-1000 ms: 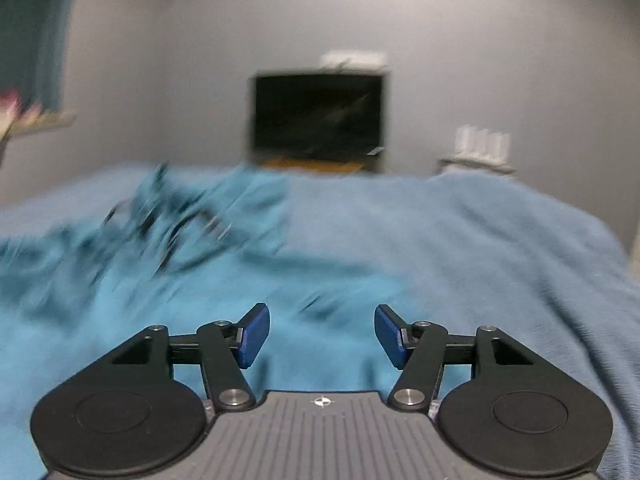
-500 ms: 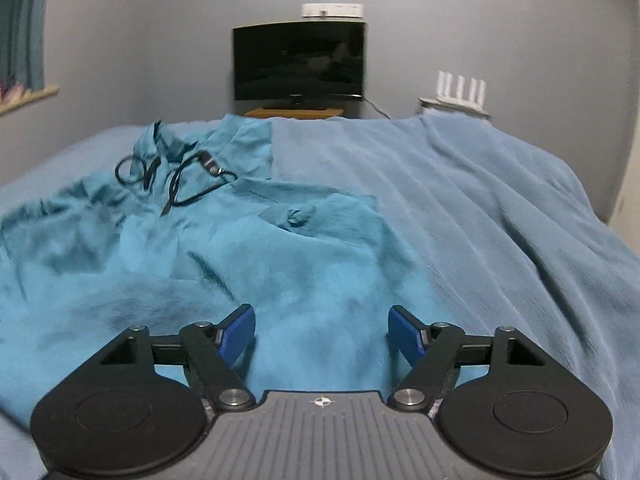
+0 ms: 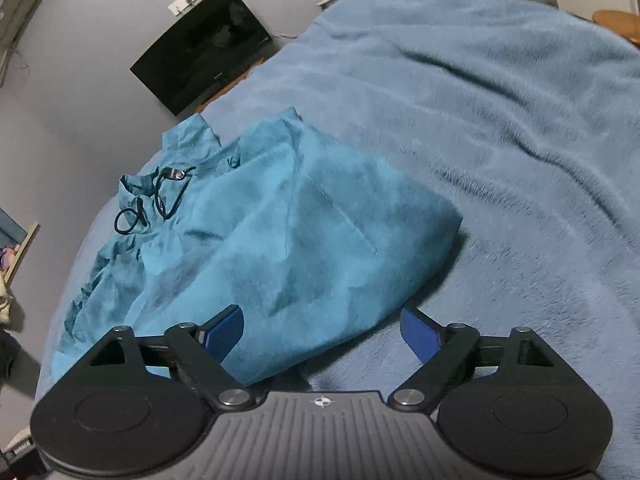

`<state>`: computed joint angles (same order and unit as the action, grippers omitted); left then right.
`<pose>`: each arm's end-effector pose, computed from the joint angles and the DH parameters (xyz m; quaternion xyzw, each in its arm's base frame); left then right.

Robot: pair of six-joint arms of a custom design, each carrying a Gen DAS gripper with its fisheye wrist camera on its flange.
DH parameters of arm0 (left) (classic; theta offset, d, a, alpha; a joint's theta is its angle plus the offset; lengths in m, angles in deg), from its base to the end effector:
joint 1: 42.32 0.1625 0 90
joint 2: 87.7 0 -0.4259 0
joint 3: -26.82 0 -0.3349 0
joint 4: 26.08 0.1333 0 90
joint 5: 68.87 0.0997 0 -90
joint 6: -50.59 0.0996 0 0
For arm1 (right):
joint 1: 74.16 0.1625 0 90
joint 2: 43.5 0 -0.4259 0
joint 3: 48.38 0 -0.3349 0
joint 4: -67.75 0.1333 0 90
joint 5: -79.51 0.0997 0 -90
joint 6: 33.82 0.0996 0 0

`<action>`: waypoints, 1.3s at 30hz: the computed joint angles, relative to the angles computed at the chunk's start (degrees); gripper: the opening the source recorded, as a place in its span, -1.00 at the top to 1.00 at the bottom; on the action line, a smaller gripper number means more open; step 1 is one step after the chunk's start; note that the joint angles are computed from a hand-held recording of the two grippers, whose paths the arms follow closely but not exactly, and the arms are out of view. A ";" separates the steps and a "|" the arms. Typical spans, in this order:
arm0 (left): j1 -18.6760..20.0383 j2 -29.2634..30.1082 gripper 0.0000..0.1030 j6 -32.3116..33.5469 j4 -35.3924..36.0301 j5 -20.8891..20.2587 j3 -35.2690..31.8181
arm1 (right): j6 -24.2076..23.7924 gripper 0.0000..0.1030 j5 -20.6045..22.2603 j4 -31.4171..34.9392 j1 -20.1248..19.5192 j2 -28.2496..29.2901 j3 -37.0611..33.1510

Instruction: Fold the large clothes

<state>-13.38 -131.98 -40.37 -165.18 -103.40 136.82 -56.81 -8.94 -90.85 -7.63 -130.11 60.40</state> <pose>-0.3526 -0.4411 0.0720 -0.1610 0.8635 -0.4159 0.2355 -0.0649 -0.4909 0.4649 0.0015 -0.9190 0.3671 0.1440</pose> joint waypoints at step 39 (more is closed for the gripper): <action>-4.64 -0.20 0.81 -17.99 -5.80 11.85 7.38 | 2.05 0.84 10.62 -14.96 -1.36 3.62 4.58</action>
